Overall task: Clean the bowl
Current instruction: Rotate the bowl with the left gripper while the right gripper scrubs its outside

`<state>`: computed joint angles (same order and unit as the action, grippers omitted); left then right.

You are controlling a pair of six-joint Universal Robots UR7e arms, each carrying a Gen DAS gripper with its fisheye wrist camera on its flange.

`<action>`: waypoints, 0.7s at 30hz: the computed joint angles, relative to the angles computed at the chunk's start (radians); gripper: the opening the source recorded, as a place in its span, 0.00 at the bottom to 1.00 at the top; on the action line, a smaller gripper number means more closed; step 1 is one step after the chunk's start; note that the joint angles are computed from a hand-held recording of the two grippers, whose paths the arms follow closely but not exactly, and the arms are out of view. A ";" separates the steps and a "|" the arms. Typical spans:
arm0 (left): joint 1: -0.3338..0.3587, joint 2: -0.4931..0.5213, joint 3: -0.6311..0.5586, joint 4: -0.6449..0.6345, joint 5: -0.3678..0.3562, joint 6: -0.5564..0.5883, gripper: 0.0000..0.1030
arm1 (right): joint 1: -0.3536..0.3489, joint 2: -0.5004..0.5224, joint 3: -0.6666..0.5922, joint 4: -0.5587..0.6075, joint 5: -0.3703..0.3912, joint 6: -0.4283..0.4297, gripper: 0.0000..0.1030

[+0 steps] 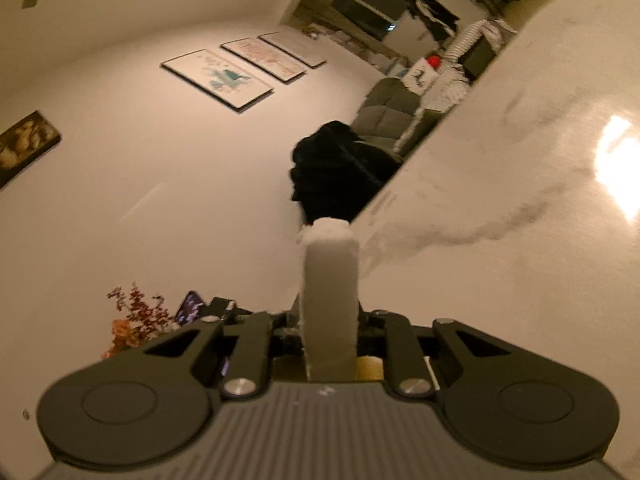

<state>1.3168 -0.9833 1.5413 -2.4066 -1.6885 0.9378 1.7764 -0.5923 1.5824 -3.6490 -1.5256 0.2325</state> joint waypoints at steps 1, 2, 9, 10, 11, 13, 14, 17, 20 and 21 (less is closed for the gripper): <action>-0.001 -0.005 0.007 -0.002 0.000 -0.002 0.43 | -0.003 0.000 0.002 0.000 -0.005 0.008 0.19; -0.002 -0.005 0.008 -0.002 -0.001 -0.003 0.43 | -0.003 0.000 0.003 0.001 -0.008 0.012 0.19; -0.004 -0.044 0.074 -0.032 0.001 -0.001 0.43 | 0.012 0.003 -0.012 0.001 0.020 -0.010 0.19; -0.004 -0.043 0.075 -0.033 0.002 -0.001 0.43 | 0.013 0.003 -0.013 0.001 0.025 -0.015 0.19; -0.004 -0.043 0.076 -0.035 0.002 -0.001 0.43 | 0.014 0.003 -0.013 0.000 0.030 -0.020 0.19; -0.006 -0.042 0.076 -0.036 0.002 -0.003 0.43 | 0.010 0.004 -0.010 -0.005 0.037 -0.017 0.19; -0.002 -0.042 0.069 -0.029 0.001 0.002 0.43 | 0.007 0.003 -0.006 -0.006 0.034 -0.011 0.19; 0.014 -0.036 0.039 -0.001 -0.003 0.021 0.43 | 0.002 0.000 -0.001 -0.003 0.014 -0.002 0.19; 0.015 -0.040 0.046 -0.004 -0.004 0.020 0.43 | -0.004 -0.002 0.004 0.002 -0.009 0.008 0.19; 0.015 -0.043 0.052 -0.005 -0.004 0.020 0.43 | -0.004 -0.002 0.004 0.002 -0.013 0.011 0.19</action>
